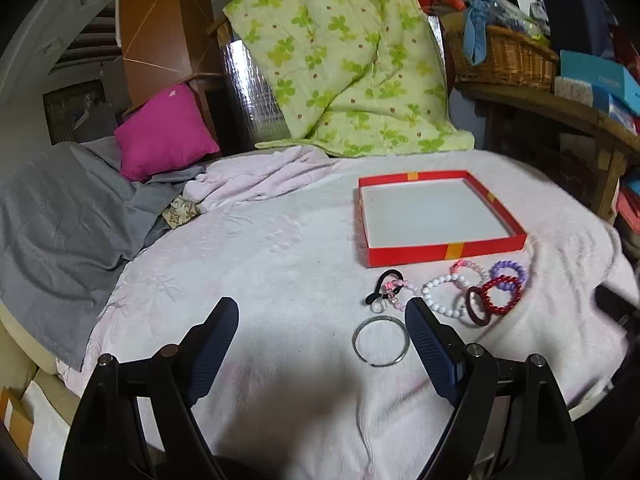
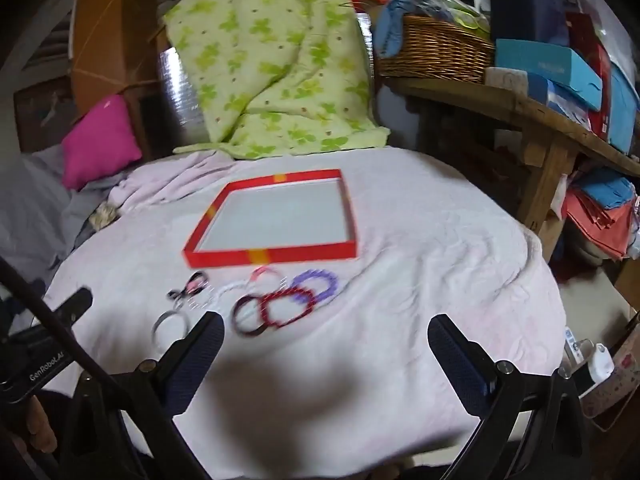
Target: Organize jewelry
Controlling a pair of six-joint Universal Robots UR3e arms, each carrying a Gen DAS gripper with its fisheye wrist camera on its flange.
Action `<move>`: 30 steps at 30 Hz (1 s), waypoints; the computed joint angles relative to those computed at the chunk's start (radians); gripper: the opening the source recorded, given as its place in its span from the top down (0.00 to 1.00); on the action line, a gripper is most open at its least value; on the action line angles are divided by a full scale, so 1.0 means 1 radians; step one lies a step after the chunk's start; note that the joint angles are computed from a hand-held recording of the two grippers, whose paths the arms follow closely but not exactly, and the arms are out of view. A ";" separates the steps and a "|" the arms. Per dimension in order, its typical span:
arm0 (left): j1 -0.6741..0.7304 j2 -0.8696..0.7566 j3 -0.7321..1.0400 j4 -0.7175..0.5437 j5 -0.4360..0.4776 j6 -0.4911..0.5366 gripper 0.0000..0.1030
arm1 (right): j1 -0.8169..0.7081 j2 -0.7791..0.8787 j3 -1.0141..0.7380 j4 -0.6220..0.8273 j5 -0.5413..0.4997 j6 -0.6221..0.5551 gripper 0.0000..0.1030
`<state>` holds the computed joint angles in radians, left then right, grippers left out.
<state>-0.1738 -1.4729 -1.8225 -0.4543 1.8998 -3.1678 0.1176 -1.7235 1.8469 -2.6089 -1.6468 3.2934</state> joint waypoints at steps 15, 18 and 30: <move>0.016 0.095 -0.032 -0.052 -0.013 -0.022 0.17 | 0.156 0.003 -0.042 -0.023 -0.190 0.034 0.00; 0.025 0.106 -0.043 -0.049 -0.030 -0.011 0.17 | 0.172 0.016 -0.053 -0.022 -0.214 0.028 0.00; 0.037 0.096 -0.050 -0.052 -0.035 -0.010 0.17 | 0.168 0.045 -0.060 -0.027 -0.228 0.025 0.00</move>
